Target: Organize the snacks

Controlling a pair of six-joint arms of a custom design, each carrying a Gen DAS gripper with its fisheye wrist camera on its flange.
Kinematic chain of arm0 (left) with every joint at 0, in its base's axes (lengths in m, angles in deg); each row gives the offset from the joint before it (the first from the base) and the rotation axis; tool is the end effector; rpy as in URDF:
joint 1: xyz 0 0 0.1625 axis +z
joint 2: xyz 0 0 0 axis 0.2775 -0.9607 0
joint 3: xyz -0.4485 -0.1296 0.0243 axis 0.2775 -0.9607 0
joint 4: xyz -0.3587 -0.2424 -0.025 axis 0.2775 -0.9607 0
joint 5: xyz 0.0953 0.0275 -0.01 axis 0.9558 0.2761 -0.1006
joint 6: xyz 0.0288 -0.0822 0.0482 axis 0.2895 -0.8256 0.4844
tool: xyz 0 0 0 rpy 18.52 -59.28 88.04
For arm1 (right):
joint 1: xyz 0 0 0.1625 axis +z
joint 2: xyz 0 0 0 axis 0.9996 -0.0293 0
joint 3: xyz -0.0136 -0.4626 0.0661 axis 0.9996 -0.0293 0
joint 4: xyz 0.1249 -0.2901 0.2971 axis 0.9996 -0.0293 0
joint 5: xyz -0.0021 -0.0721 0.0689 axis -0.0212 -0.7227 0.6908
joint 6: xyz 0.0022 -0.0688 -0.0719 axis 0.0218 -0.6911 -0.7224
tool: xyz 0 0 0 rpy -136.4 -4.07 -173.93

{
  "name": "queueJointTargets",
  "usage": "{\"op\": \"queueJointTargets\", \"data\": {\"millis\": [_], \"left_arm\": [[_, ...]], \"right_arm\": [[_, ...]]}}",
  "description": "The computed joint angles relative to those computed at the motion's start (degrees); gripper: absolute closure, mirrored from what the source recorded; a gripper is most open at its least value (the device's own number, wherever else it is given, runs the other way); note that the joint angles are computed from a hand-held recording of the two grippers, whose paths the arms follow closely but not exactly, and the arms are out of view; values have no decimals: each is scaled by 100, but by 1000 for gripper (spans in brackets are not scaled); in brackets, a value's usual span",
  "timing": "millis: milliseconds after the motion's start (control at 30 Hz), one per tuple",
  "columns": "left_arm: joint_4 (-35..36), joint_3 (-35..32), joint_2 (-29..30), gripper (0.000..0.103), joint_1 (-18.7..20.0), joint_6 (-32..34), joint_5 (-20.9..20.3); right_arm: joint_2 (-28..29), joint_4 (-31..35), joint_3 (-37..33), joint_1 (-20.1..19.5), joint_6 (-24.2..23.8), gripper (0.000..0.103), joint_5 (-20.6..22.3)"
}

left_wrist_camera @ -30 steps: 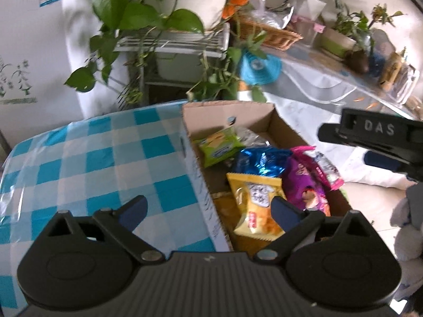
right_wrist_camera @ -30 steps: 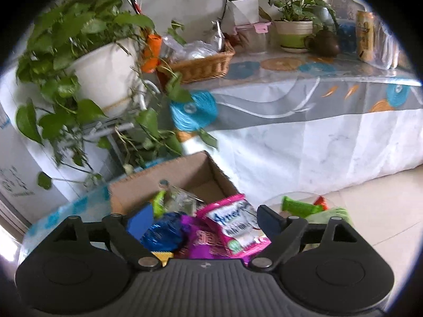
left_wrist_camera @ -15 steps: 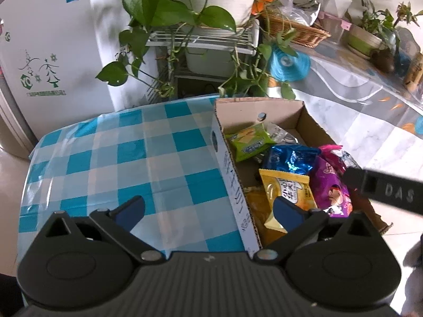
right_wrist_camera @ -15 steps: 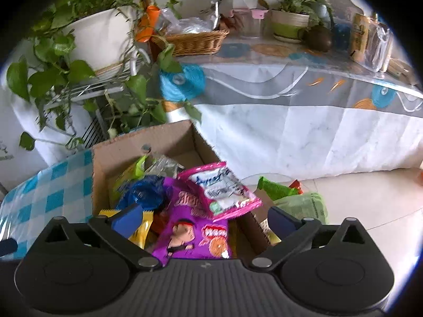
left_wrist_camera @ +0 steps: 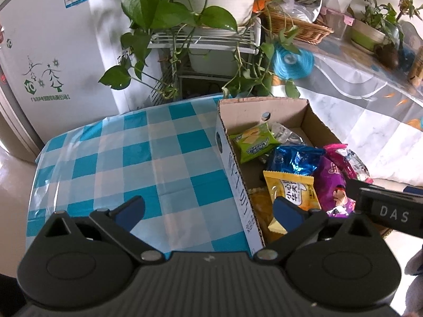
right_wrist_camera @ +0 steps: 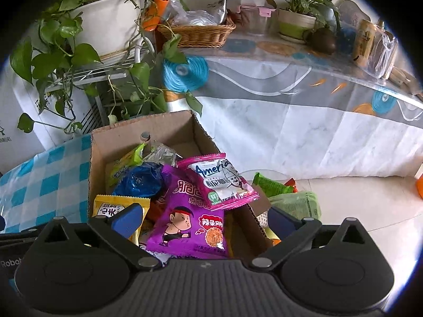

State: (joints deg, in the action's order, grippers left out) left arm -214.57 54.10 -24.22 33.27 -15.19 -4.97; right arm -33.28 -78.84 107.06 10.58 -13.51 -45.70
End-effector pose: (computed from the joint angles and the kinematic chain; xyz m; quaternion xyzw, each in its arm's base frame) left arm -0.4016 -0.7999 0.1125 0.1210 0.8724 -0.3028 0.3642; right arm 0.1937 -0.8160 0.3070 0.0782 -0.8566 0.3431 0.3773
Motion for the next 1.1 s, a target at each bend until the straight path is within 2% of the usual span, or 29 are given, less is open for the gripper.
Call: {"op": "queueJointTargets", "data": {"millis": [533, 1100], "left_arm": [[-82, -43, 28, 1, 14, 59, -79], [-211, 24, -14, 1, 23, 91, -217]], "right_arm": [[67, 66, -90, 5, -159, 0, -57], [65, 204, -104, 0, -125, 0, -64]]}}
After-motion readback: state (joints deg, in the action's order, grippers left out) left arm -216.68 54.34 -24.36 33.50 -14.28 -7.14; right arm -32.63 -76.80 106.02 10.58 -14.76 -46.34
